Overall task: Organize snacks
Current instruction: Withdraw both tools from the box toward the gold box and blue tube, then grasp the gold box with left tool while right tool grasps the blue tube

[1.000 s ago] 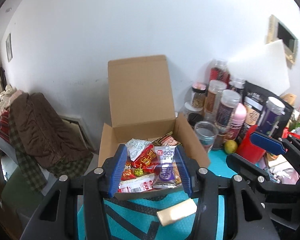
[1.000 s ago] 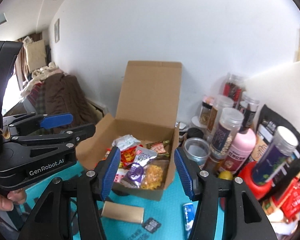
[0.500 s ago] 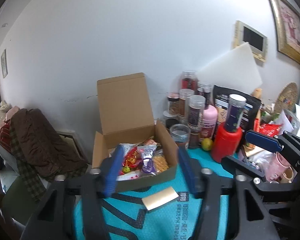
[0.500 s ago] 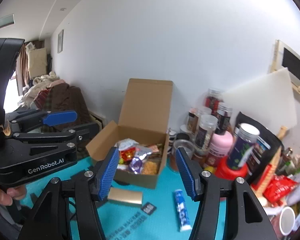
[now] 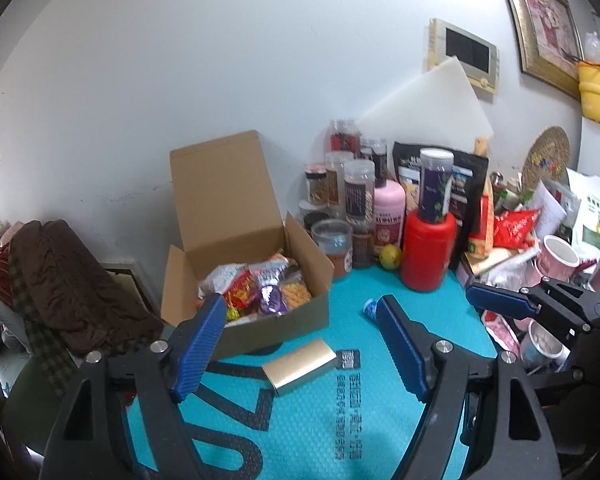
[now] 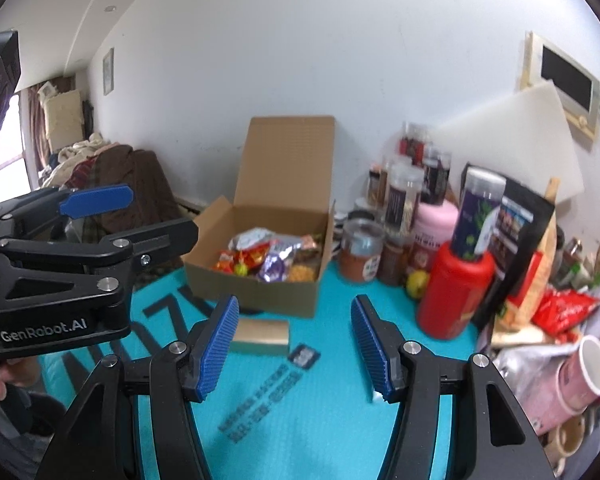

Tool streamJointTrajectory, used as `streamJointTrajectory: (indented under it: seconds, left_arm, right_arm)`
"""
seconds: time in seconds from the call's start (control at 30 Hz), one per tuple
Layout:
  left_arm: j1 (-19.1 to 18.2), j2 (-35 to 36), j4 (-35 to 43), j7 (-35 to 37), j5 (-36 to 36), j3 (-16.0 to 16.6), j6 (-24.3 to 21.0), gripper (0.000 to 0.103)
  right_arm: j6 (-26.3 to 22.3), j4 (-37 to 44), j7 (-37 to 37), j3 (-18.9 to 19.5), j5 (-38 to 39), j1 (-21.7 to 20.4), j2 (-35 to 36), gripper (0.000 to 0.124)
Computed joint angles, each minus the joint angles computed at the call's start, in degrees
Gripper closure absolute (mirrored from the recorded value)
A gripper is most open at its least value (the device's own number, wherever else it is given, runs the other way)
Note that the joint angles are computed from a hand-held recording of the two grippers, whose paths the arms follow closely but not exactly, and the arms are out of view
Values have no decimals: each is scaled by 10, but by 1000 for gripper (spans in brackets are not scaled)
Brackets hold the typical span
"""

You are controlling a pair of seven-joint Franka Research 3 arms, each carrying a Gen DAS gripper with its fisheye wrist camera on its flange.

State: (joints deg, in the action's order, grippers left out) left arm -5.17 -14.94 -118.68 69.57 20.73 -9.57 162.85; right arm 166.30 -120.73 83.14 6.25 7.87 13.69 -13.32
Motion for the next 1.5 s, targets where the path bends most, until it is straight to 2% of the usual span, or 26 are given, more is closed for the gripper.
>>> streamJointTrajectory:
  seconds: [0.1,0.33,0.5,0.7,0.9,1.07,1.4,1.5]
  left_arm:
    - [-18,2,-13,31,-31,13,0,25]
    - [-21,24,-23,46,-67,18,1,25]
    - [-32,59,-12,88,-119,28,-8,25]
    - [-25,99,6,127,-152,25,-11,25]
    - [-11,157,53,177,-194,18,-43,26]
    - [2,214,106,156,-160,11,-80,26]
    - [26,277,171,248,-206,-16,-133,26]
    - [11,287,178,226,-154,-3,-129,25]
  right_arm:
    - [-1,-17,2,-2,5,0,-4,65]
    - [-7,-40,15,-6,12,-4,3,65]
    - [-15,-35,19,-11,10,-7,22,65]
    - [-28,-15,-17,-28,45,3,57,65]
    - [-45,18,-32,-35,70,-2,102,65]
    - [-55,52,-3,-38,39,-8,144,65]
    - [-82,124,35,-53,-13,-7,218,65]
    - [-96,148,34,-57,-16,-8,238,65]
